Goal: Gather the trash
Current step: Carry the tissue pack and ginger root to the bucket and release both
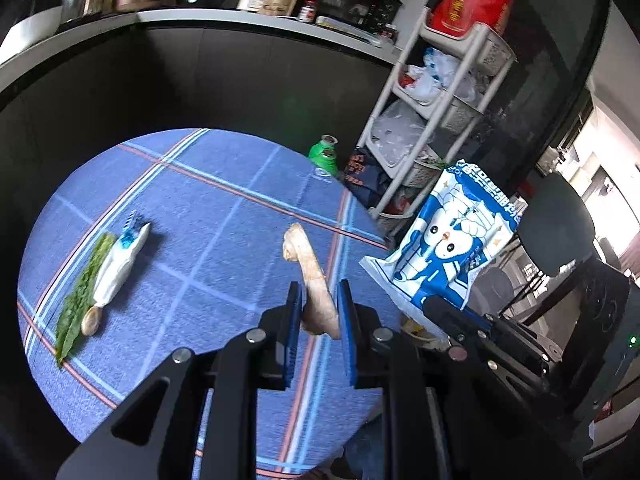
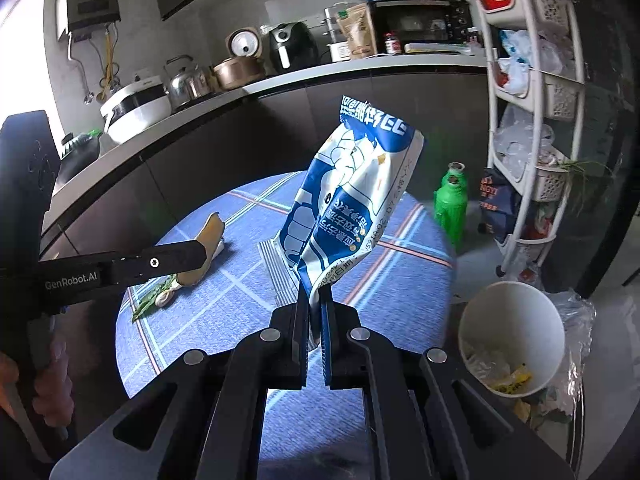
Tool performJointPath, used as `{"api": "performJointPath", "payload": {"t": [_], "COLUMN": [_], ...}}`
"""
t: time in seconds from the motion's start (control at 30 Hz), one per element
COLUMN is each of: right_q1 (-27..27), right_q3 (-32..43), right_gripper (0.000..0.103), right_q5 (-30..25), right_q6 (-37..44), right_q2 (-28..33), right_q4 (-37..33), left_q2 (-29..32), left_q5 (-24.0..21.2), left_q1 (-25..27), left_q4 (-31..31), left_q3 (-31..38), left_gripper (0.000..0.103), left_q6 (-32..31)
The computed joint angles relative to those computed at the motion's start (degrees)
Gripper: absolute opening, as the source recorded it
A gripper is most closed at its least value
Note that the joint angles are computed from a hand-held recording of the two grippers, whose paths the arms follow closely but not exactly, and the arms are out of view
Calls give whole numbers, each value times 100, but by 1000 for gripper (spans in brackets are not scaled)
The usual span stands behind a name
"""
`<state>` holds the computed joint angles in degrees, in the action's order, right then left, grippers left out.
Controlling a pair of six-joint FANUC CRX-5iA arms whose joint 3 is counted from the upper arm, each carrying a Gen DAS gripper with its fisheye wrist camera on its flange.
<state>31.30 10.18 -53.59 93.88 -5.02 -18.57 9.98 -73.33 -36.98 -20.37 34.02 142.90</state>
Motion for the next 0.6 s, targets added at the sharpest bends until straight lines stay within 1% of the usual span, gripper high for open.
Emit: {"api": "performJointPath", "payload": {"t": [0.27,0.6], "right_q1": [-394,-888], "right_q3": [-109,-290], "right_gripper": [5,5], "right_q5": [43,92], "right_q6": [-111,-308], "right_q2": [-33,-18], "right_q4": [-46,-86], "left_q2": [562,1425], "left_q5": [62,-105], "left_q1": [-47,-74], "left_q4": [297,700], "left_q3": [625,1688], "left_gripper": [19,19], "left_q6": [-443,-1002]}}
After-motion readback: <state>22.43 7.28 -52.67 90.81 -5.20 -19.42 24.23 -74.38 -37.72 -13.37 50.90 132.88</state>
